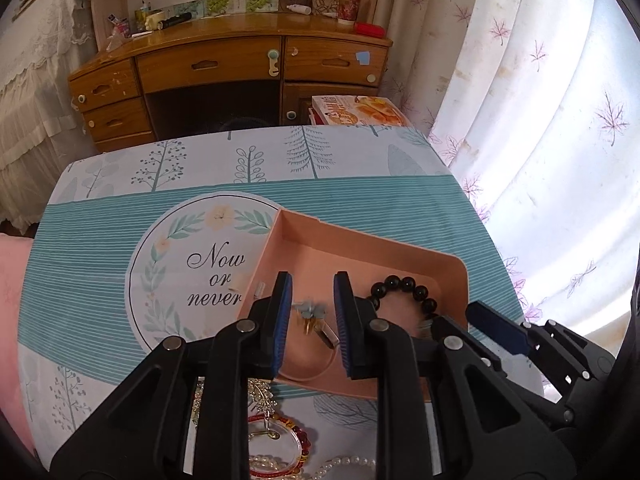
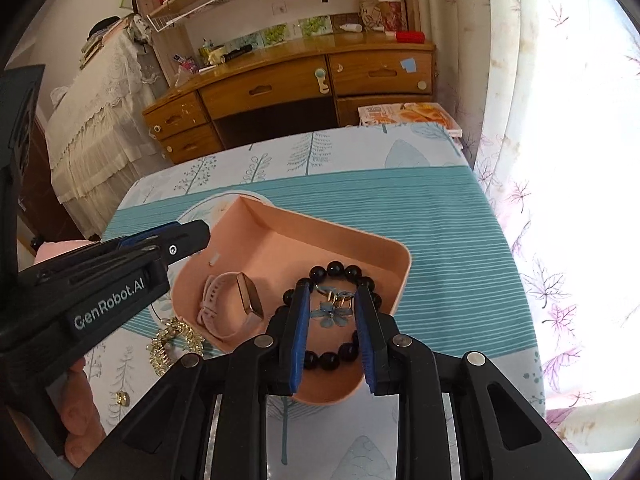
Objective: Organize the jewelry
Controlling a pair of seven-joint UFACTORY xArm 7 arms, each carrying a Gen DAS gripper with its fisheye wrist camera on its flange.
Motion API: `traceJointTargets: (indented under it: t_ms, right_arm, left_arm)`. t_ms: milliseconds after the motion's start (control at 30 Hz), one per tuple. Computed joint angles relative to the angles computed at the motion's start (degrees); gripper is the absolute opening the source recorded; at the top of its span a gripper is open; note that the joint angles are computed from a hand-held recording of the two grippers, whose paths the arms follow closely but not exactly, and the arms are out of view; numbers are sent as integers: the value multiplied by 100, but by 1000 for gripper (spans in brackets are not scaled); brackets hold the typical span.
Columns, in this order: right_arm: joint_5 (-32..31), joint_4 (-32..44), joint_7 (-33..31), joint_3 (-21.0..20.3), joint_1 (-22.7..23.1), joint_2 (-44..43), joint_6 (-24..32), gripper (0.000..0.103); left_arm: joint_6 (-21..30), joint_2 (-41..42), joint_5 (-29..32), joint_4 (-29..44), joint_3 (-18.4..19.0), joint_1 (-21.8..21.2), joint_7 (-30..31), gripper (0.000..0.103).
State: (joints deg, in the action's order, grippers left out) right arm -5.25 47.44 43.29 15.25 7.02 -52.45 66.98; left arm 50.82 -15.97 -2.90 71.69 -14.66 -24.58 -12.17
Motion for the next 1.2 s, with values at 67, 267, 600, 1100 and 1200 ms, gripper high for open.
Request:
traceJointTargets:
  t_ms: [67, 267, 600, 1100, 1200]
  right_arm:
    - [-85, -39, 72, 99, -57, 41, -38, 38]
    - [-235, 33, 193, 254, -29, 95, 8, 38]
    - [-181, 464, 355, 626, 210, -170, 608, 38]
    - [308, 1316, 727, 1449, 497, -517, 1536, 38]
    - [393, 1521, 800, 1679, 513, -560, 1775, 38]
  left_arm:
    - [73, -53, -58, -61, 39, -13, 65, 28]
    - [-2, -541, -240, -459, 156, 26, 165, 45]
    - [273, -1618, -520, -1024, 264, 98, 297, 45]
    - [1249, -3768, -828, -1919, 524, 153, 665, 45]
    - [1453, -4147, -815, -2078, 593, 242, 776, 45]
